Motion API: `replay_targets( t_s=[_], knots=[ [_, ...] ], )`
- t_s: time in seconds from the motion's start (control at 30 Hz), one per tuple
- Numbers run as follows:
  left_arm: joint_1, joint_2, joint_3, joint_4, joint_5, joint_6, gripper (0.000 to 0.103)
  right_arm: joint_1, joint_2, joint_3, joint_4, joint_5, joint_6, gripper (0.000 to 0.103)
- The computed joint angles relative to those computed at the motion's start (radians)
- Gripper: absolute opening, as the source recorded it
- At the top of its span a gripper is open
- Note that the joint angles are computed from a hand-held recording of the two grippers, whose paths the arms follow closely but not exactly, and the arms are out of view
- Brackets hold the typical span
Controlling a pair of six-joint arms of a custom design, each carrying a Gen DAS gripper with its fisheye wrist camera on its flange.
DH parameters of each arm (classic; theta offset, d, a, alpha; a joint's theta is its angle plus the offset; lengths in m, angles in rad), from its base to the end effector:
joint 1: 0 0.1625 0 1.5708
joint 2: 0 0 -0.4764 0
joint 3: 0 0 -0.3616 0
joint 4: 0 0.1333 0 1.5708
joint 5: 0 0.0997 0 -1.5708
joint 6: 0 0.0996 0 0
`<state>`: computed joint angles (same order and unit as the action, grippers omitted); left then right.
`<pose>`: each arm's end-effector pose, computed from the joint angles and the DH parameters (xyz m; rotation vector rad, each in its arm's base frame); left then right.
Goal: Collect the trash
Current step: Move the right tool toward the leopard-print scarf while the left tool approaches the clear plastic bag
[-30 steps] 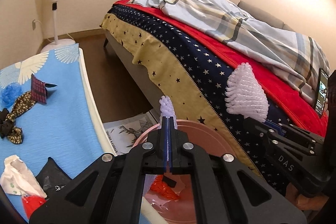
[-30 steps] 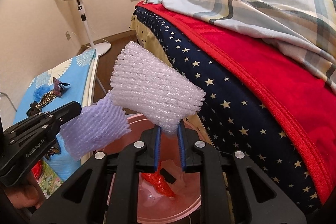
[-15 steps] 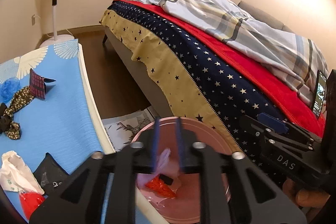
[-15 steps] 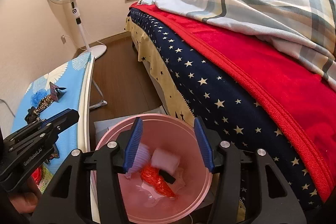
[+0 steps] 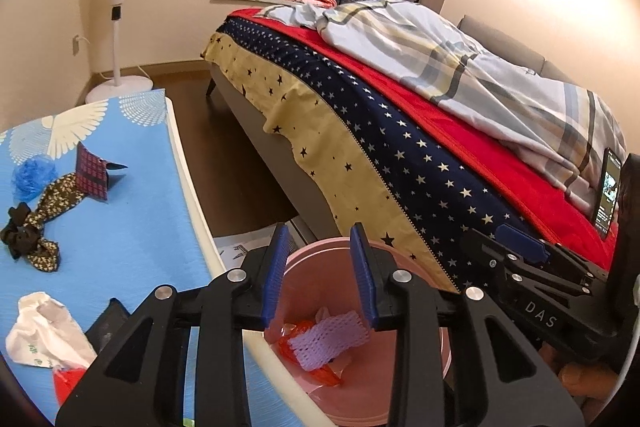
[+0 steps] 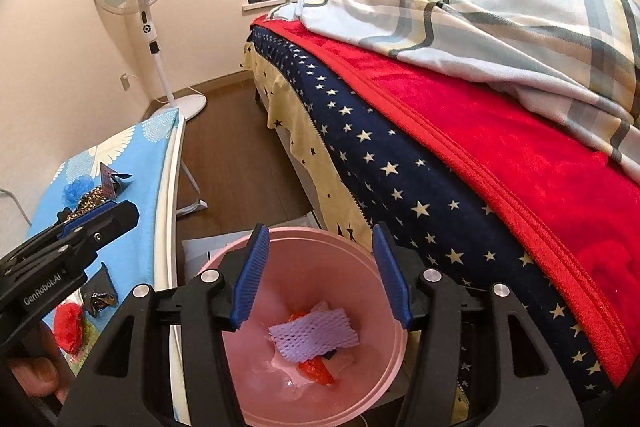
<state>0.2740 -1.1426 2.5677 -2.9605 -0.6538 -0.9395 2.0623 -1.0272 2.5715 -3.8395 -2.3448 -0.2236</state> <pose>-0.2774 -0.2985 0.1741 0.4650 2.4522 -1.0885 0.2345 -0.3031 0.2215 0.4706 -2.2708 0.9854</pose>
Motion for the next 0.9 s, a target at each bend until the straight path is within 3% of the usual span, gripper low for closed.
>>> replay_targets(
  t_s=[0.33,0.43,0.6,0.77,0.9],
  knots=[
    [-0.043,-0.103,0.016,0.152,0.048,-0.074,0.026,0.025,0.023,-0.002,-0.032,0.037,-0.017,0.050],
    [-0.062,-0.156,0.021,0.238,0.071,-0.129,0.022,0.034,0.027,-0.005,-0.028,0.053,-0.022,0.043],
    [-0.087,-0.248,0.024,0.411,0.098,-0.234,0.016,0.052,0.020,-0.006,-0.028,0.116,-0.035,0.022],
    [-0.109,-0.336,0.015,0.576,0.122,-0.324,0.016,0.086,0.024,-0.024,-0.019,0.176,-0.047,0.019],
    [-0.126,-0.414,0.004,0.735,0.140,-0.420,0.016,0.127,0.022,-0.074,0.050,0.228,-0.060,0.018]
  ],
)
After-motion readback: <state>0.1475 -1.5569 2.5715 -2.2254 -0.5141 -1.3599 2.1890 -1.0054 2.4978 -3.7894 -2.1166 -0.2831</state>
